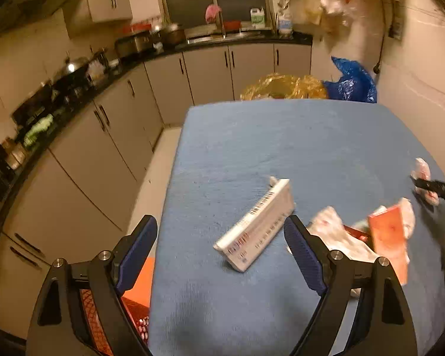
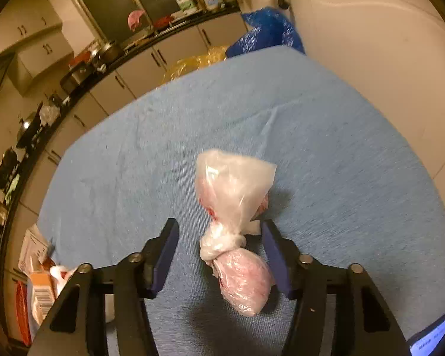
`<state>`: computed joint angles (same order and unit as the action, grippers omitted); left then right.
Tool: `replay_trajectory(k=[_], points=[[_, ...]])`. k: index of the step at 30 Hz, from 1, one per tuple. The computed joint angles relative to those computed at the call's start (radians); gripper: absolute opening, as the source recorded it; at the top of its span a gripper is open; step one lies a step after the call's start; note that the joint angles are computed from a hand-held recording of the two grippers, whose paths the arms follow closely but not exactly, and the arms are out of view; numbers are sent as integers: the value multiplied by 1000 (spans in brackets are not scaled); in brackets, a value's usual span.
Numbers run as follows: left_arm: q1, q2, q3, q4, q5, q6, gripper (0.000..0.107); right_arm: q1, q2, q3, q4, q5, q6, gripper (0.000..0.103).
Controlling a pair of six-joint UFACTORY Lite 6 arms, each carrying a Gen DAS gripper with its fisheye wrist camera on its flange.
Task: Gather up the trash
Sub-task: 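Grasp the white medicine box with the left tool while the right grasps the tied plastic bag, then lift the white box and tied plastic bag off the table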
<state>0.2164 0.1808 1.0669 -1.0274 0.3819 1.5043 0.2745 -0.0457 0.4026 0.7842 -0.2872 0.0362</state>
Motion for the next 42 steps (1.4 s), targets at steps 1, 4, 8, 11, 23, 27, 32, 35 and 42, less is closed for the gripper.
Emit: replay_trajectory(k=[1, 4, 8, 11, 23, 27, 32, 35, 42], points=[[-2, 80, 78, 54, 33, -68, 86, 6, -1, -7, 2, -10, -3, 43], [-19, 243, 236, 144, 84, -189, 86, 11, -16, -32, -109, -28, 98, 40], [-52, 397, 380, 212, 130, -272, 86, 29, -44, -65, -230, -70, 215, 40], [-82, 442, 403, 250, 106, -290, 85, 41, -28, -57, -239, -74, 230, 40], [-142, 369, 190, 164, -35, -139, 49, 51, -4, -32, -317, -100, 305, 40], [-162, 386, 193, 200, -49, -222, 52, 48, -9, -44, -336, -105, 322, 40], [-170, 364, 139, 60, -106, -121, 49, 68, -26, -55, -307, -120, 296, 40], [-152, 294, 51, -186, -107, 125, 49, 89, -48, -64, -252, -129, 241, 40], [-78, -4, -218, -482, -50, 403, 49, 201, -128, -81, -70, -163, 71, 40]])
